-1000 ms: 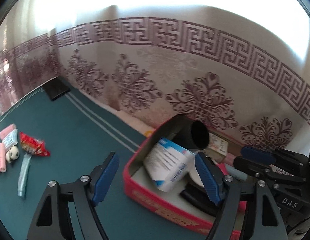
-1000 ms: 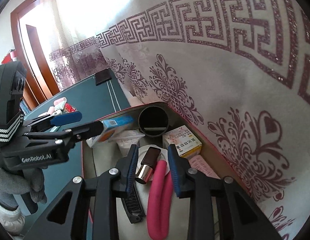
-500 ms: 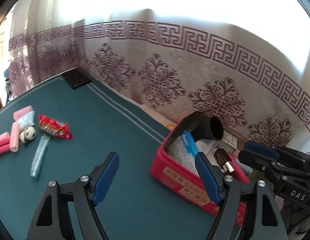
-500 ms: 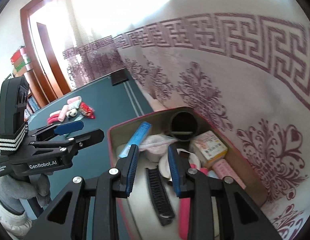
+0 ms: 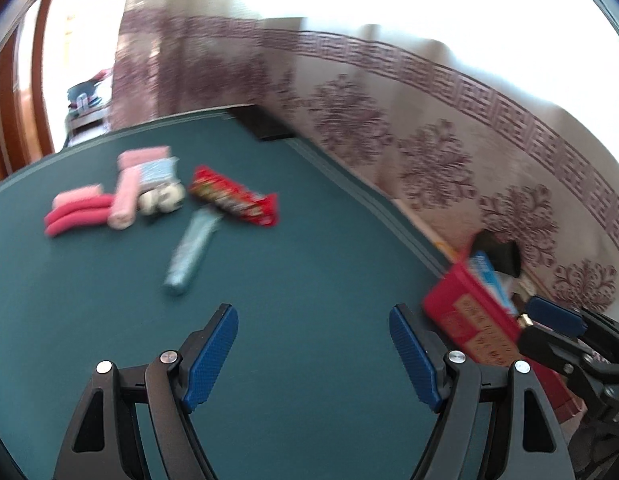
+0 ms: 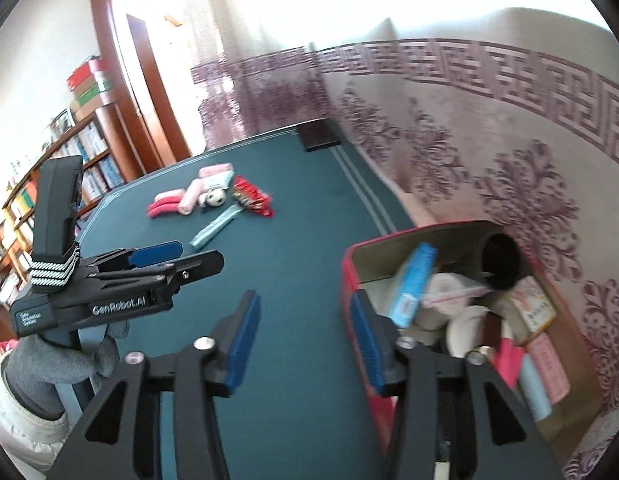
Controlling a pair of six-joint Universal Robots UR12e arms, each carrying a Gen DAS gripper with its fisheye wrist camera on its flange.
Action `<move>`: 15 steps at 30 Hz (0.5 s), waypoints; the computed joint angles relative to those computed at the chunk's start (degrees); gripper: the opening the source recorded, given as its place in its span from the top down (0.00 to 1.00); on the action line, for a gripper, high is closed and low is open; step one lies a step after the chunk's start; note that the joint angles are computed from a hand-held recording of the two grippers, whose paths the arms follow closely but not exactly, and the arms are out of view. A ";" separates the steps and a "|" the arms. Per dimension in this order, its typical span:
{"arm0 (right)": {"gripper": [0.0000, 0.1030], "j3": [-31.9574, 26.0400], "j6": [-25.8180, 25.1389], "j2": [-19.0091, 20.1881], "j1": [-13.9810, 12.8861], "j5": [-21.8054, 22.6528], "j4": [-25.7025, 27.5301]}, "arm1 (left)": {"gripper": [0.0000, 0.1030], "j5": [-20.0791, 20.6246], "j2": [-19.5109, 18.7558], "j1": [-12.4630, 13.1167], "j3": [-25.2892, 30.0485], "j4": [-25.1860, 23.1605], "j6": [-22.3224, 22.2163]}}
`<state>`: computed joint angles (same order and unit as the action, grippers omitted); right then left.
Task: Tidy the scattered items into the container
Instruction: 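Move both open tools back toward the remaining items on the table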
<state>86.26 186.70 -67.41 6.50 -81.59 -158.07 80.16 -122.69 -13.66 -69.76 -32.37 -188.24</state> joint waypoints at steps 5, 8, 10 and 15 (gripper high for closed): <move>0.44 -1.68 -0.50 1.30 0.74 1.69 2.23 | 0.23 1.86 1.11 1.47 -2.19 0.55 -2.78; 0.44 -2.54 -0.98 1.98 1.14 2.61 3.67 | 0.23 2.61 1.48 2.15 -2.93 0.51 -4.05; 0.43 -3.23 -1.64 2.56 1.48 3.32 4.80 | 0.23 2.90 1.54 2.47 -3.16 0.42 -4.64; 0.43 -4.57 -2.42 3.68 2.01 4.61 7.39 | 0.23 3.57 1.22 2.93 -2.98 -0.28 -5.11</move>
<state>81.69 184.28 -63.73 8.52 -76.98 -150.69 83.73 -121.47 -10.72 -72.74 -32.65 -193.34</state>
